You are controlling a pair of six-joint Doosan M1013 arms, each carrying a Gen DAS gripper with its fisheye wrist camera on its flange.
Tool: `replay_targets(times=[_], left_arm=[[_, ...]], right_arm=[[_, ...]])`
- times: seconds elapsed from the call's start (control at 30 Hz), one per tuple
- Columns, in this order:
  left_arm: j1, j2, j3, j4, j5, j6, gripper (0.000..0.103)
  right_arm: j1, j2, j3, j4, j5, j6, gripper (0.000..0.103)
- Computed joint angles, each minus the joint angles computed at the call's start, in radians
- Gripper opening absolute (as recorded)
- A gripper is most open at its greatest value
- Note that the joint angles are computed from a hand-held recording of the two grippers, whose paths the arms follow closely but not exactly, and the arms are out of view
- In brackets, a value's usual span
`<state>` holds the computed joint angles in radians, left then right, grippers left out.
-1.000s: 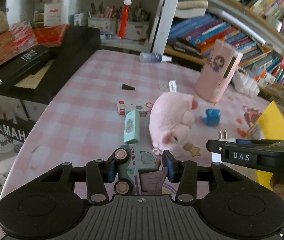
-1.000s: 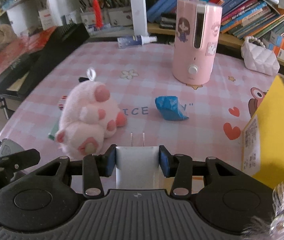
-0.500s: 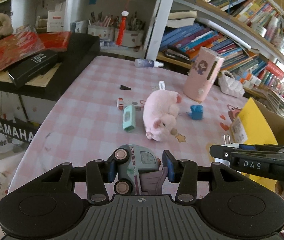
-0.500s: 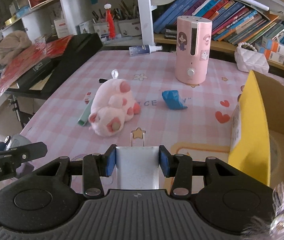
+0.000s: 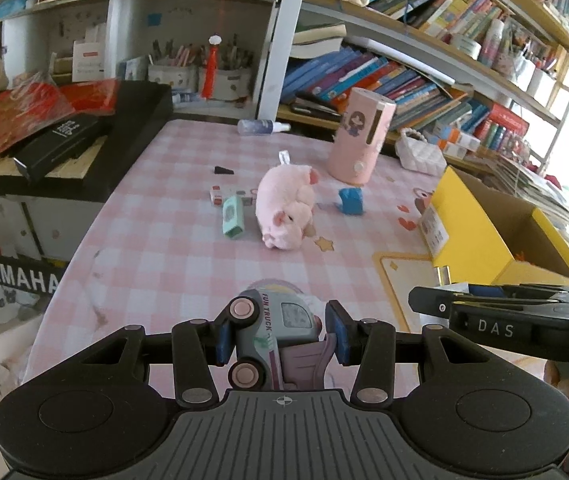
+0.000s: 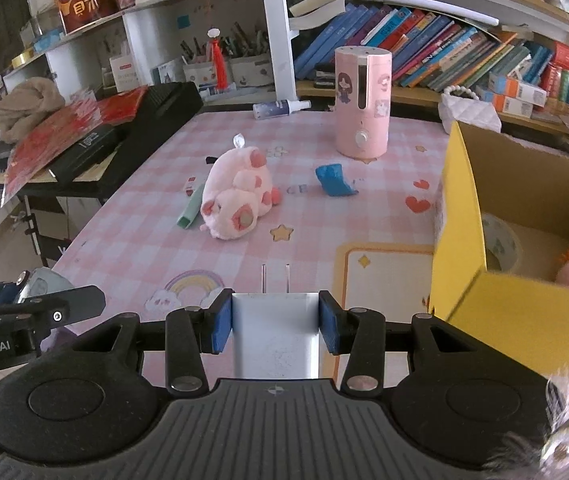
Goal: Organize objects
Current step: 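Lift and carry the toy truck and white charger toward the yellow box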
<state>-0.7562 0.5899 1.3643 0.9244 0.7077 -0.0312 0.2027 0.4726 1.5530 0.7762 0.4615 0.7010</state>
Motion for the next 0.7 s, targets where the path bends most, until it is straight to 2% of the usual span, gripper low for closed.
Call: replay_targets(times=[0.33,0.7], left_arm=[[-0.026,-0.025,0.039,-0.019,-0.029,0.033,0.044],[-0.040,-0.028,0.047,-0.075,-0.103,0.152,0.044]], right_arm=[[-0.006,-0.065,0.102,0.013,-0.043,0.023,0.041],[-0.018,-0.123,0.195,-0.032,-0.114,0.136,0.041]])
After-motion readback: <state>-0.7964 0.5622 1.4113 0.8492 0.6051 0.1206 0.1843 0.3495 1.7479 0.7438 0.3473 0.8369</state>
